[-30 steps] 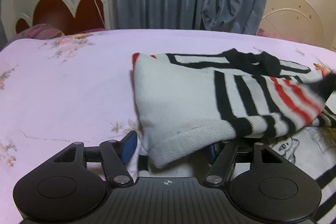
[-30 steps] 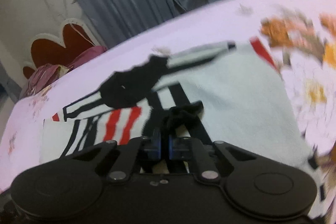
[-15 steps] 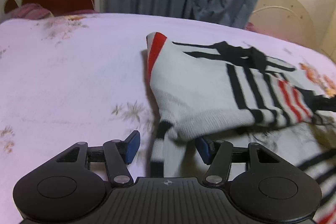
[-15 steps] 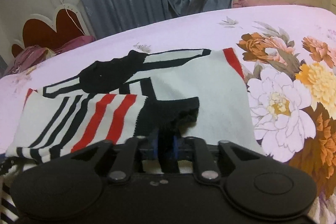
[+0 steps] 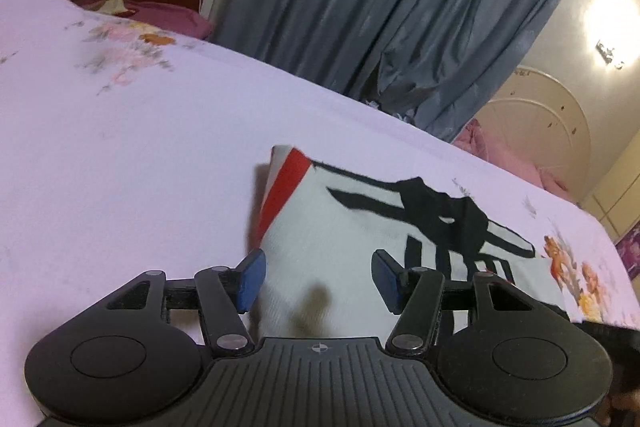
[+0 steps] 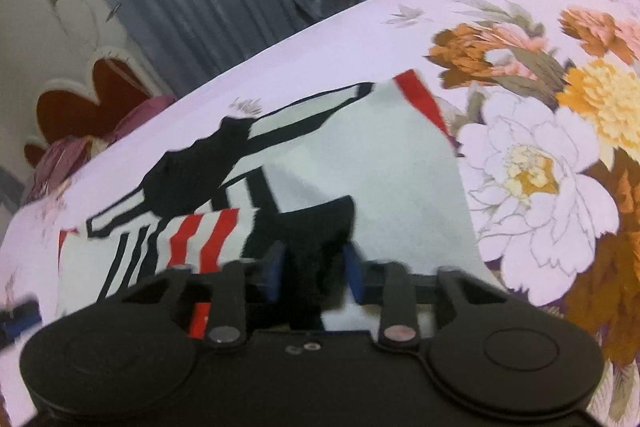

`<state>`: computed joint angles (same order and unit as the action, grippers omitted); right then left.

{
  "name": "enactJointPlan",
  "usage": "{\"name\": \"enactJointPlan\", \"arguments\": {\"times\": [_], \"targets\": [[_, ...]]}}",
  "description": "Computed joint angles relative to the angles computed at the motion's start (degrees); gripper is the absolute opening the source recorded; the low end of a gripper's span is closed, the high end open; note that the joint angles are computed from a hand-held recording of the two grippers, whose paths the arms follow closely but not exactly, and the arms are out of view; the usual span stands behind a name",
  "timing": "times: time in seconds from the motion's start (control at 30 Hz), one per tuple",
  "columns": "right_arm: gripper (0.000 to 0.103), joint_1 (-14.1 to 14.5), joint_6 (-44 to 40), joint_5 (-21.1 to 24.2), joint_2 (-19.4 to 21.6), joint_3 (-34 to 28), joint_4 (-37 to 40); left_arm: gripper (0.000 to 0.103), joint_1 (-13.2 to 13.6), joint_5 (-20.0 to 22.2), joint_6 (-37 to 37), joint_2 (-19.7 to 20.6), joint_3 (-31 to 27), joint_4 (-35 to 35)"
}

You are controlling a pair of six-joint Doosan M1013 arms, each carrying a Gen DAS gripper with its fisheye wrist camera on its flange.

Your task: Fold small clothes

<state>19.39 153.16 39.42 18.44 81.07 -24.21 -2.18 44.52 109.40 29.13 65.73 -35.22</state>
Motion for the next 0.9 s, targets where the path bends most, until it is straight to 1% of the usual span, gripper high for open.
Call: {"name": "enactJointPlan", "arguments": {"times": [0.1,0.2,0.27,0.33,0.37,0.43,0.47,0.5,0.57,0.6,0.67,0.7,0.77,0.83,0.9], "targets": [[0.014,0.9,-1.8,1.0,0.3,-0.6,-3.4,0.058,-0.7,2.2,-2.1,2.7,-3.2,1.7],[0.013,2.0,-0.4,0.2,0.1,-0.5,-9.3,0.058,-1.3,1.5,-1.4,4.6,-4.9,2.4],[0.013,2.2,-3.2,-0.4,0.2,-1.1,-8.4,0.058,-1.8,0.6,-1.9,5.3,-5.5,3.8],[0.013,2.0,-5.6,-0.1,0.8,-1.9,-6.8,0.057,-2.2,-0.1,-5.8,6.2,-6.8,8.6],[0.013,2.2,-5.9,1.0,1.2,-2.3,-7.5,0.057,-2.3,-0.9,-6.8,6.6,-7.1,10.0],[0.013,2.2,-6.3,5.7,2.4,-3.7,-8.5,0.058,-2.9,-2.5,-11.0,6.8,-7.4,16.3],[0.013,1.8,-6.8,6.9,2.7,-3.8,-6.9,0.058,-2.7,-2.2,-12.4,7.1,-7.8,16.2],[0.013,1.4,-6.1,5.8,2.4,-3.1,-6.0,0.058,-2.3,-2.3,-13.2,7.3,-7.9,14.9],[0.014,1.5,-6.2,5.4,2.2,-3.0,-6.4,0.058,-2.6,-2.5,-13.5,7.2,-7.9,15.9],[0.017,1.6,-6.5,5.4,2.2,-3.1,-7.0,0.058,-2.8,-3.6,-13.9,6.9,-7.5,16.7],[0.025,2.0,-2.5,4.1,1.6,-2.3,-10.4,0.058,-2.7,-4.9,-14.0,6.9,-7.4,15.7],[0.026,1.9,-1.0,3.3,1.4,-2.1,-11.4,0.058,-2.9,-5.2,-14.8,7.2,-7.8,17.2],[0.029,1.8,-0.8,2.9,1.5,-2.5,-11.5,0.057,-3.0,-5.1,-16.5,8.2,-8.8,20.3],[0.031,1.8,-1.5,3.0,2.0,-3.1,-11.0,0.057,-2.9,-6.6,-18.4,8.4,-8.6,21.5],[0.032,2.1,-0.8,2.5,2.2,-3.2,-12.4,0.057,-3.1,-7.4,-18.4,8.2,-8.2,22.6]]}}
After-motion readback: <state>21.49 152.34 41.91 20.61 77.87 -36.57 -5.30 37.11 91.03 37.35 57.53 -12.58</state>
